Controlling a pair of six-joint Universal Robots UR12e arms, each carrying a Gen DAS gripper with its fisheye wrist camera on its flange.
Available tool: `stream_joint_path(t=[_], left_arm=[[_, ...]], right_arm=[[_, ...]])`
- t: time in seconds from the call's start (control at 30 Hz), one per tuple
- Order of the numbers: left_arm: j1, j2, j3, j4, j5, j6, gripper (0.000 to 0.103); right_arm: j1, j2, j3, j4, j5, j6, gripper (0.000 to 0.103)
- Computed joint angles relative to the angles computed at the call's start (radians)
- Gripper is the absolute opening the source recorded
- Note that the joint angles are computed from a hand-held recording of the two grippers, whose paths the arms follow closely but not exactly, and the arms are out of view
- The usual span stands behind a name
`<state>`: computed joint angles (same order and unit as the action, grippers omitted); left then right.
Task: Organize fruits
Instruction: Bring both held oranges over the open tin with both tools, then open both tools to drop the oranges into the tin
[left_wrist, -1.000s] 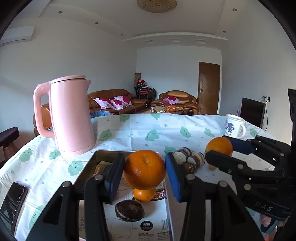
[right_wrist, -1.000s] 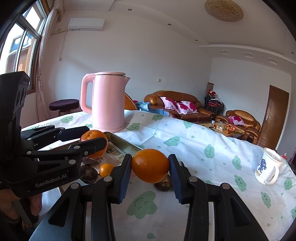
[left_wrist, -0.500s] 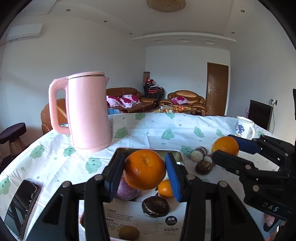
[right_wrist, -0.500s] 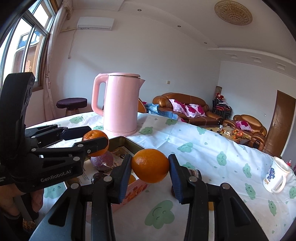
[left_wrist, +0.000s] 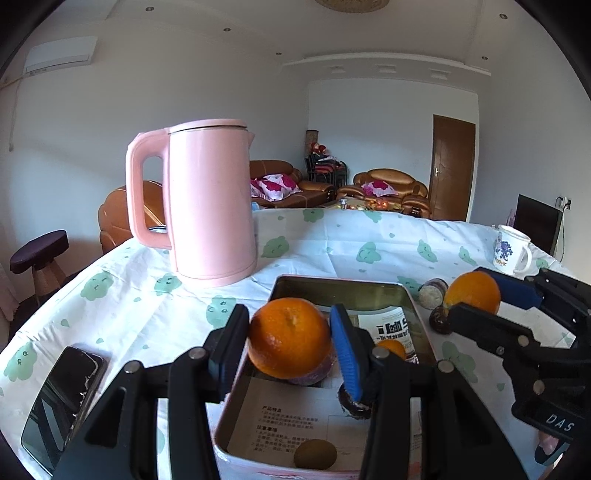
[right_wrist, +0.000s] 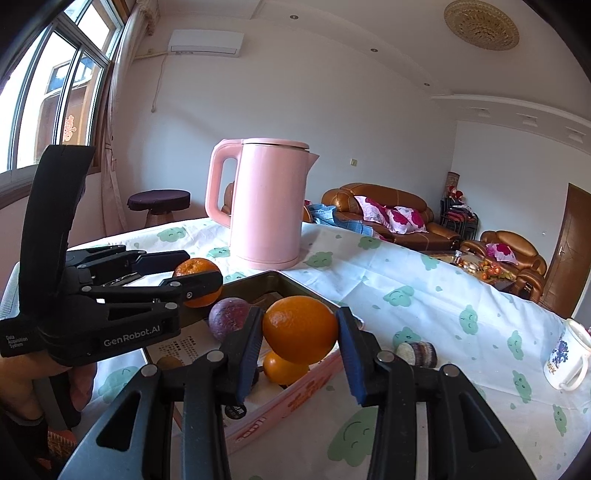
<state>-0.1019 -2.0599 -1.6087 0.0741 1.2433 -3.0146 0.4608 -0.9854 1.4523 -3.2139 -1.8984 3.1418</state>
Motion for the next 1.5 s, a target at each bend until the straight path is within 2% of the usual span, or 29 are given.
stream_joint_path(t=[0.57, 0.73, 1.13, 1.27, 1.33, 1.37, 1.4, 1.47, 1.5], left_arm=[[0.012, 0.004, 0.003, -0.076, 0.009, 0.027, 0.047], [0.01, 0.008, 0.002, -0.091, 0.008, 0.049, 0.047], [0.002, 0.013, -0.004, -0.155, 0.021, 0.119, 0.048], [0.004, 0.014, -0.009, -0.146, 0.027, 0.115, 0.048], [0.006, 0.016, -0.011, -0.137, 0.027, 0.107, 0.054], [0.007, 0.017, -0.012, -0.13, 0.025, 0.099, 0.064], [0.007, 0.018, -0.015, -0.115, 0.03, 0.089, 0.071], [0.01, 0.022, -0.022, -0.078, 0.023, 0.063, 0.078], [0.011, 0.024, -0.023, -0.068, 0.015, 0.052, 0.078]], right_arm=[[0.006, 0.02, -0.03, 0.069, 0.052, -0.005, 0.042], [-0.007, 0.012, -0.026, 0.113, 0.123, 0.036, 0.042], [-0.012, 0.004, -0.039, 0.239, 0.181, 0.023, 0.043], [-0.011, 0.005, -0.043, 0.262, 0.188, 0.017, 0.043], [-0.011, 0.004, -0.043, 0.269, 0.194, 0.013, 0.05], [-0.01, 0.005, -0.043, 0.268, 0.188, 0.01, 0.057], [-0.008, 0.004, -0.041, 0.261, 0.182, 0.009, 0.059], [-0.008, 0.0, -0.031, 0.248, 0.173, 0.007, 0.059], [-0.006, -0.005, -0.023, 0.242, 0.156, 0.002, 0.059]])
